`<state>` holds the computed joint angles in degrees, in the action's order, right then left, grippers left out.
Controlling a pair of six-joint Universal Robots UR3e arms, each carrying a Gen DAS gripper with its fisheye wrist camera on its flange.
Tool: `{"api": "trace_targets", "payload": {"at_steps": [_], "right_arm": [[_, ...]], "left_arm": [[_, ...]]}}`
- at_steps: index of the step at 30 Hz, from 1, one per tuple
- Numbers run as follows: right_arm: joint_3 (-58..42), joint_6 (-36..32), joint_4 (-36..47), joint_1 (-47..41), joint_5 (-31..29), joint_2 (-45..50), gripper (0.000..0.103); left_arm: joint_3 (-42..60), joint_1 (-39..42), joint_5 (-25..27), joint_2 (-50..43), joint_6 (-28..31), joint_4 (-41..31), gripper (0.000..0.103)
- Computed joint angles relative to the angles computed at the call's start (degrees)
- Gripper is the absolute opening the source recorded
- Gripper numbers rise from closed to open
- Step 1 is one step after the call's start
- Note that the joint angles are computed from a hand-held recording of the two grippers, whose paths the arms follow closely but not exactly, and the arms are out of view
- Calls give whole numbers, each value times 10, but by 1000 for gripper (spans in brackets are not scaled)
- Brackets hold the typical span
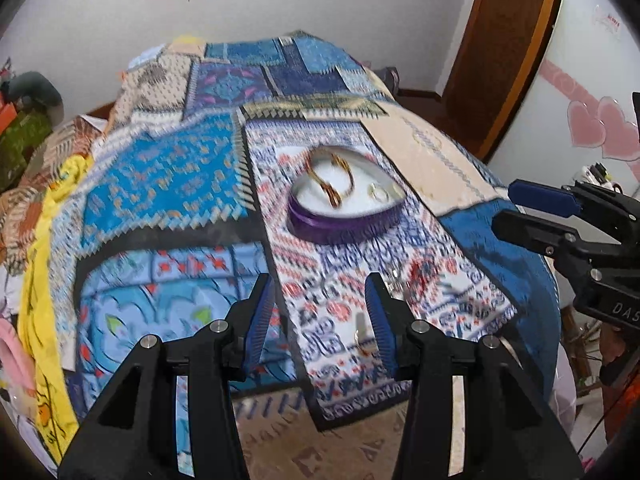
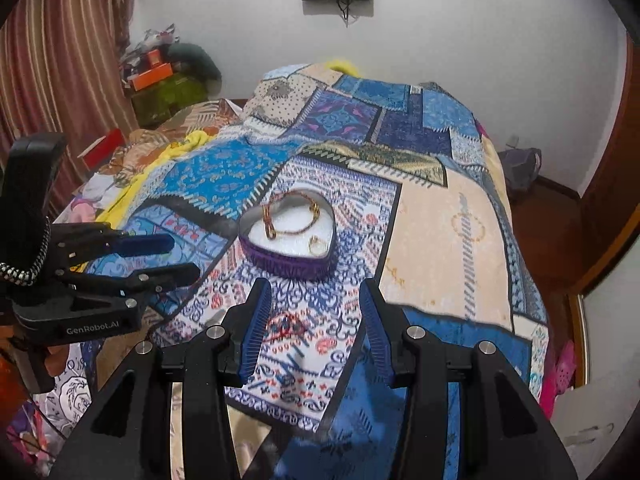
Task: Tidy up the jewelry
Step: 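Open the left tool to drop the bracelet into the tin while the right tool releases the ring, then grasp a gold ring with the left tool while the right tool grasps a silver ring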
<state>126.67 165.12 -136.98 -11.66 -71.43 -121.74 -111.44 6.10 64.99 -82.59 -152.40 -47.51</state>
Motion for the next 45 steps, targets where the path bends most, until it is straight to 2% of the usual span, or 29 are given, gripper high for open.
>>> {"api": "trace_targets", "payload": {"at_steps": [13, 20, 23, 25, 27, 38, 40, 45], "right_arm": [[55, -21, 23, -14, 5, -6, 42], [62, -17, 11, -7, 10, 13, 42], [60, -15, 6, -4, 17, 21, 42], [61, -12, 2, 0, 23, 26, 42], [60, -7, -7, 8, 23, 35, 42], [16, 22, -78, 97, -15, 111, 42], [3, 25, -86, 112, -17, 130, 41], [-28, 25, -89, 126, -13, 182, 26]], "left_arm": [[-34, -24, -6, -13, 13, -30, 46], [-66, -20, -17, -6, 20, 2, 46], [-80, -12, -25, 0, 20, 15, 41], [-86, -9, -22, -1, 17, 29, 31], [-88, -2, -27, -3, 14, 35, 25], [-107, 44, -63, 26, 33, 22, 25], [-111, 63, -72, 40, 38, 14, 25], [-120, 103, -97, 70, 65, -24, 25]]}}
